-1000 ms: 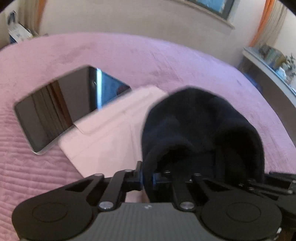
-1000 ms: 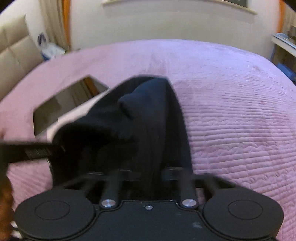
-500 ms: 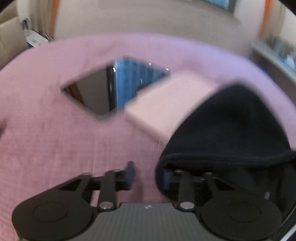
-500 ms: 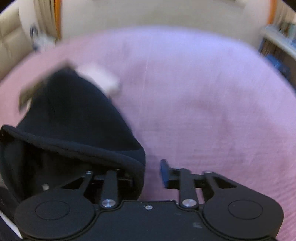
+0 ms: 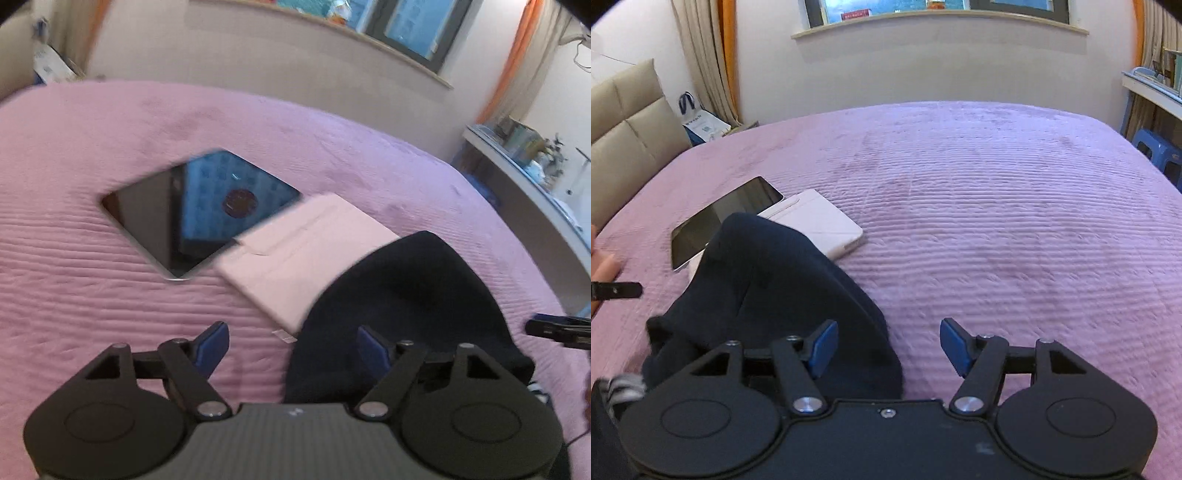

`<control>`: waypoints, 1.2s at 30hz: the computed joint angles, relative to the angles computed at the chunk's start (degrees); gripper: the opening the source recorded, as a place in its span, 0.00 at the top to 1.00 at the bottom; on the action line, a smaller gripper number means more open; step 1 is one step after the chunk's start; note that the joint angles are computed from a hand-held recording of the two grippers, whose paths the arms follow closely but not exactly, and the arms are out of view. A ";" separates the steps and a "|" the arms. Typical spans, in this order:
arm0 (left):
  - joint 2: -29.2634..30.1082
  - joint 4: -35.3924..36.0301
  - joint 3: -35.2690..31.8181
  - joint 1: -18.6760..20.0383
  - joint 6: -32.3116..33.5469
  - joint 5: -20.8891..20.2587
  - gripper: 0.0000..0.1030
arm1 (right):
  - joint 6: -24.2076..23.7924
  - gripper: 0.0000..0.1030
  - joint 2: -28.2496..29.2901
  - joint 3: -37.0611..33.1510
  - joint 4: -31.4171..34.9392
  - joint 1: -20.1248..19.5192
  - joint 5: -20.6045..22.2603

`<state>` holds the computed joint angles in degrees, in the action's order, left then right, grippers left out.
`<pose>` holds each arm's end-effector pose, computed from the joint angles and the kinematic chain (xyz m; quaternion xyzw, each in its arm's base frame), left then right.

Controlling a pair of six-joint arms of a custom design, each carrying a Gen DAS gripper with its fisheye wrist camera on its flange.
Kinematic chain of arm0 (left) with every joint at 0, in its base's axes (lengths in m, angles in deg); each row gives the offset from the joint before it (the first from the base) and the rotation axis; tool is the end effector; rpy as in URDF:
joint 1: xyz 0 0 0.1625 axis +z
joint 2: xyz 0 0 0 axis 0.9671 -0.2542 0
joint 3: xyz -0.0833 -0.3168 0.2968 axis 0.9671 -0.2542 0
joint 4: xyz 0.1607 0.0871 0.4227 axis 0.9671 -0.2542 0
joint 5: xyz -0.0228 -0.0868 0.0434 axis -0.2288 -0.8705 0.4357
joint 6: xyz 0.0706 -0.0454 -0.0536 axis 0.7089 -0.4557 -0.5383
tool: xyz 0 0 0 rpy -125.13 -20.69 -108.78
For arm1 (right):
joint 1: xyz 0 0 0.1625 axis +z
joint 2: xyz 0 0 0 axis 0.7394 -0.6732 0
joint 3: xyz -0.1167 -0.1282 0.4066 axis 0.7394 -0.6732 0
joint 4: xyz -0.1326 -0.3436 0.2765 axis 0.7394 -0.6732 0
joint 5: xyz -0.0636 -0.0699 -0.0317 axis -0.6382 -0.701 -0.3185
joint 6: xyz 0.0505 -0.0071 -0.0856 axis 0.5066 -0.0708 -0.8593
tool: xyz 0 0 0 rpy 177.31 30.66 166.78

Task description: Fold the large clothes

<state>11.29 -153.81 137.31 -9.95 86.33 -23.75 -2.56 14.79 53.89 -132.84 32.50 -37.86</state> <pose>-0.1835 -0.8362 0.0709 0.1541 0.9215 -0.3008 0.1916 -0.0257 -0.8003 0.2953 0.1694 -0.9013 0.3132 0.2466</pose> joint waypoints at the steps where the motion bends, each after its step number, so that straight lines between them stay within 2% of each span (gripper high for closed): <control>1: 1.74 2.93 -2.93 0.29 -1.14 -0.15 0.25 | 1.09 0.27 1.30 -1.71 1.60 0.35 -0.50; 3: 5.12 8.06 -8.33 0.91 -2.56 -0.29 0.27 | 1.54 0.27 3.63 -4.70 4.18 0.55 -0.69; 6: 8.20 12.02 -12.90 1.93 -2.84 -2.14 0.27 | -0.91 0.27 6.10 -6.52 3.98 1.21 -2.28; 8: 9.19 13.12 -14.61 2.54 -3.69 -4.77 0.27 | -1.61 0.27 7.14 -7.41 4.61 1.35 -2.89; 10: 10.08 13.65 -16.05 2.88 -4.30 -5.68 0.29 | -1.27 0.29 8.61 -9.22 5.86 1.53 -3.47; 11: 10.67 13.83 -16.77 2.83 -4.71 -4.85 0.31 | -1.01 0.36 9.17 -10.13 7.14 1.58 -3.98; 12: 10.82 13.73 -16.79 2.69 -5.10 -4.18 0.33 | -0.78 0.63 9.52 -10.99 9.24 1.56 -3.74; 13: 10.70 12.97 -16.24 2.40 -5.04 -3.51 0.37 | -1.35 0.79 9.69 -11.13 9.84 1.62 -3.40; 14: 10.61 11.91 -15.57 2.04 -4.21 -2.51 0.39 | -3.14 0.82 9.64 -10.38 8.03 1.96 -4.12; 15: 10.35 10.03 -14.47 1.74 -2.94 -1.74 0.46 | -4.87 0.86 9.16 -9.19 6.23 2.15 -3.97; 16: 9.03 7.56 -12.03 1.48 -2.03 -1.52 0.60 | -5.79 0.88 8.35 -7.93 5.05 2.22 -3.31; 17: 8.01 5.79 -10.36 1.68 -1.69 -3.60 0.86 | -6.55 0.90 7.37 -6.47 3.65 2.27 -2.64; 18: 6.67 5.17 -8.78 2.04 -2.50 -6.62 0.93 | -7.27 0.92 6.42 -5.05 2.10 2.36 -2.16; 23: -1.06 -12.01 5.94 0.00 -0.18 -12.18 0.93 | -11.61 0.92 -1.31 6.79 -8.70 2.58 2.88; 28: -7.45 -17.50 16.17 -3.44 3.15 -10.60 0.93 | -15.67 0.93 -7.88 17.15 -17.90 3.97 2.85; 36: -15.84 -23.31 29.04 -8.74 2.29 -5.73 0.95 | -21.18 0.93 -14.39 26.96 -26.08 6.69 1.50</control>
<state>-4.55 -177.12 166.36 -18.69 88.62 -29.48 -23.75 0.40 80.85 -158.92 39.19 -36.37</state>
